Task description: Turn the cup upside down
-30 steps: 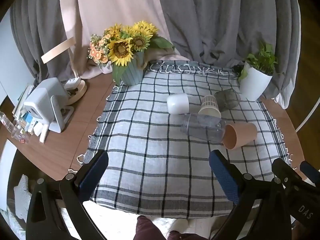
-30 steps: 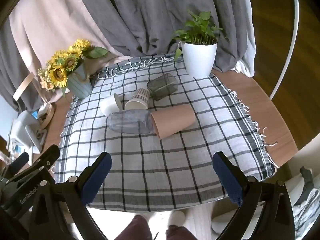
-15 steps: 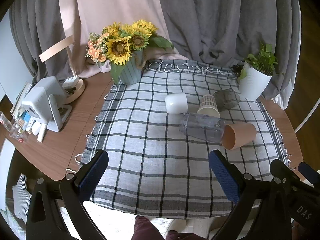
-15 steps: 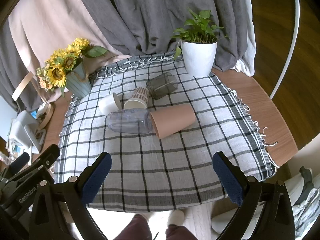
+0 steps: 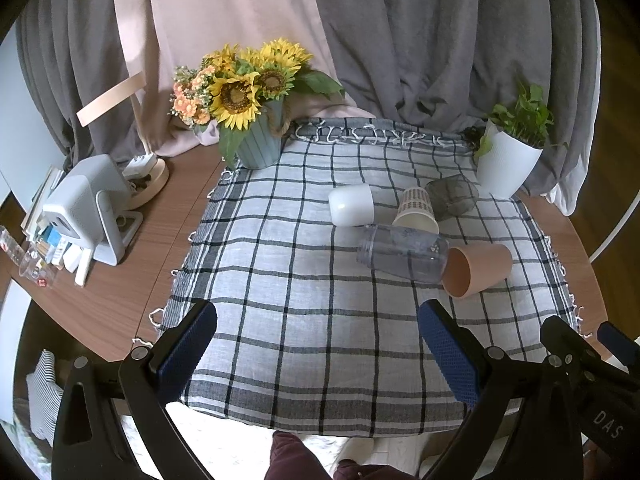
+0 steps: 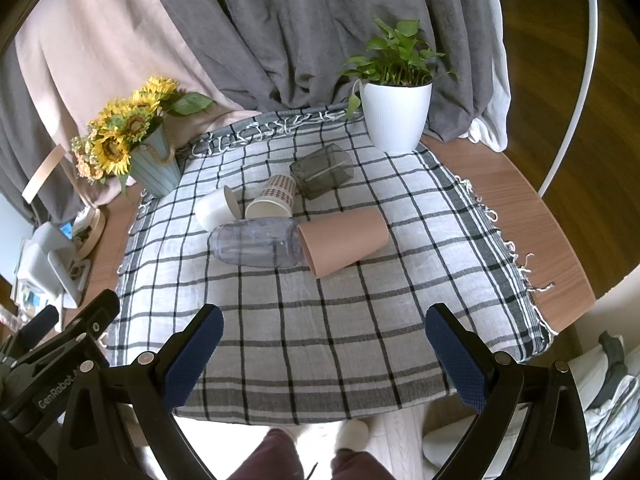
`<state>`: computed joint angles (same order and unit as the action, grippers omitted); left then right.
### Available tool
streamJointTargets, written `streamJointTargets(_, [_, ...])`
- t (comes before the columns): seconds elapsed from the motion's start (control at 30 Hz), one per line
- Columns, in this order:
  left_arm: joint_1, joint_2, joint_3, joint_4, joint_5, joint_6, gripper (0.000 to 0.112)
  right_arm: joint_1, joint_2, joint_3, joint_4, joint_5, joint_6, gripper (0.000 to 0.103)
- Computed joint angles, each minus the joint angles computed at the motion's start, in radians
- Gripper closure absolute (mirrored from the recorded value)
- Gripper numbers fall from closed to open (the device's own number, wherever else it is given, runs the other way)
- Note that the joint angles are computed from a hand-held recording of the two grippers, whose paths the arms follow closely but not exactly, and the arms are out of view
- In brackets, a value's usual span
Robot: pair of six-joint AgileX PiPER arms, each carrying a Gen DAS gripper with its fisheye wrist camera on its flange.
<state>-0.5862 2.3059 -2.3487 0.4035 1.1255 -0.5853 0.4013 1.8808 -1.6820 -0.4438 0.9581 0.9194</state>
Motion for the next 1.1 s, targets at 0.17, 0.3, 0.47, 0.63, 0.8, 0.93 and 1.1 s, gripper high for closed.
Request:
streamJointTargets(0.17, [-0.013,0.0,0.018,0.012,-0.008,-0.025,0.01,0.002,0.0,-0.01,0.004,0.009,-0.004,0.002])
streamJointTargets(0.3, [-0.012,-0.001,0.021,0.011,-0.01,-0.024,0.01,-0.001,0.0,0.006,0.0,-0.006,0.001,0.002])
streamJointTargets(0.47, [-0.013,0.001,0.017,0.012,-0.008,-0.023,0.01,0.002,0.005,-0.013,0.002,0.009,-0.002,0.002])
streamJointTargets(0.63, [-0.011,0.006,0.004,0.006,0.0,-0.019,0.01,0.002,0.016,-0.034,0.007,0.02,-0.007,0.002])
streamJointTargets(0.8, [-0.01,0.009,-0.002,0.006,0.004,-0.016,0.01,-0.001,0.005,-0.004,0.003,0.004,-0.001,0.002])
streamJointTargets(0.93, [-0.008,0.005,0.004,0.0,0.001,-0.013,0.01,-0.003,0.008,-0.009,0.006,0.005,-0.005,0.002])
streamJointTargets(1.1, [-0.011,-0.002,0.023,0.002,-0.007,-0.019,0.01,-0.005,0.013,-0.016,0.008,0.008,-0.009,0.002])
